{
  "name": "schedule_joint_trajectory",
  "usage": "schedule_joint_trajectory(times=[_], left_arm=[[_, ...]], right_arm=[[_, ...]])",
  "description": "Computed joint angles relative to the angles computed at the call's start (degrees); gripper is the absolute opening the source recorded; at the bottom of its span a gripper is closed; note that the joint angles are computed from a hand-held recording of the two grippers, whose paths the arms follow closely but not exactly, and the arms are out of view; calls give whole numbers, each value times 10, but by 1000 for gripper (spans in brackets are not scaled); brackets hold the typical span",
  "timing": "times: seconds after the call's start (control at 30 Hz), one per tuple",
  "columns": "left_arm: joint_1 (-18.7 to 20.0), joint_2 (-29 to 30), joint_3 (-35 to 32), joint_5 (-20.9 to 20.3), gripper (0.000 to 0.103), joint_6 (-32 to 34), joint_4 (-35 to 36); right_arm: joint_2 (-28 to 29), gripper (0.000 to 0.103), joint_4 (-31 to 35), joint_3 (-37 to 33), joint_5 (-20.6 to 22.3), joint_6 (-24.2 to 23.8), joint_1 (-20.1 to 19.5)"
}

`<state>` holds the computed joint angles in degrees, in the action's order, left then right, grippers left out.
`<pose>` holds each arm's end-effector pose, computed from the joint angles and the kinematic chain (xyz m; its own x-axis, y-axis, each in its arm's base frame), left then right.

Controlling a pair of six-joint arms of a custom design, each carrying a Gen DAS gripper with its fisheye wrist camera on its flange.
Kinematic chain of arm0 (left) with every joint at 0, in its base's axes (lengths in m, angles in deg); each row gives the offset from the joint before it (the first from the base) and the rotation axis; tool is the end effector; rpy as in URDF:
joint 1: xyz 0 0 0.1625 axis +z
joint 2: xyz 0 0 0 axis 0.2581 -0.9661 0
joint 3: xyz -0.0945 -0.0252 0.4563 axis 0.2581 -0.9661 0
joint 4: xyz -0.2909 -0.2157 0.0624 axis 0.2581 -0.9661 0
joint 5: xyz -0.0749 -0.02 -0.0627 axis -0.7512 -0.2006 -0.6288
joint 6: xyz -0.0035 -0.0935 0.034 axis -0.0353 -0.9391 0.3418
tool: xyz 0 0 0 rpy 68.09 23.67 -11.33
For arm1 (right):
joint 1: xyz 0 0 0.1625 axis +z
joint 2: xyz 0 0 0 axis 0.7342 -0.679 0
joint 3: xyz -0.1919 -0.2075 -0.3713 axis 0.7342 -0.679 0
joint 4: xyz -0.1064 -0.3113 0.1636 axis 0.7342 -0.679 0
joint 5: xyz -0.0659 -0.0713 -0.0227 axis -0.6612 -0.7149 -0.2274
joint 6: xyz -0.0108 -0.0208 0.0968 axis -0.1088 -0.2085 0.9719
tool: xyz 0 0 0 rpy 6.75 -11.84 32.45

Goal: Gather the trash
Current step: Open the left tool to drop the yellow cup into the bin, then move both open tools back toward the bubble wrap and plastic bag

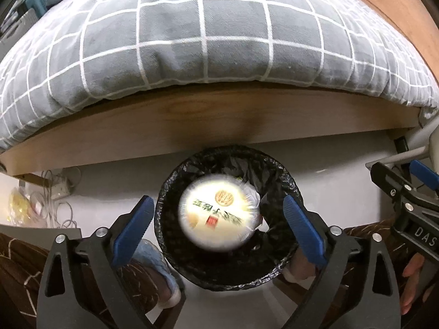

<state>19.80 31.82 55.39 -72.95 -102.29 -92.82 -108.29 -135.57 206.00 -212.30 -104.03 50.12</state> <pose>-0.2515 -0.4195 0.0498 -0.6943 -0.3211 -0.6441 0.0187 0.8866 -0.4622 0.1396 -0.4961 0.1957 -0.6785 -0.3081 0.6669 -0.5010 0.8580 -0.1134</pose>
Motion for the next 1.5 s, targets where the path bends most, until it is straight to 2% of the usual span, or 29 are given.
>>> schedule_joint_trajectory(times=[0.47, 0.9, 1.17, 1.23, 1.3, 1.5], left_arm=[[-14, -50, -8, 40, 97, -32, 64], [-44, -116, -20, 131, 97, -74, 161], [-39, -152, -37, 166, 97, -99, 218], [-36, -159, -47, 180, 97, -111, 249], [-31, -169, -45, 190, 97, -93, 235], [-12, -188, -62, 224, 97, -92, 255]], right_arm=[[-3, 95, -41, 1, 21, -25, 22], [-12, 95, -95, -7, 86, -75, 57], [-9, 95, -86, -36, 142, -72, 78], [-1, 95, -97, -46, 144, -85, 87], [8, 95, -99, -60, 143, -93, 95], [41, 95, -54, -134, 148, -93, 111]])
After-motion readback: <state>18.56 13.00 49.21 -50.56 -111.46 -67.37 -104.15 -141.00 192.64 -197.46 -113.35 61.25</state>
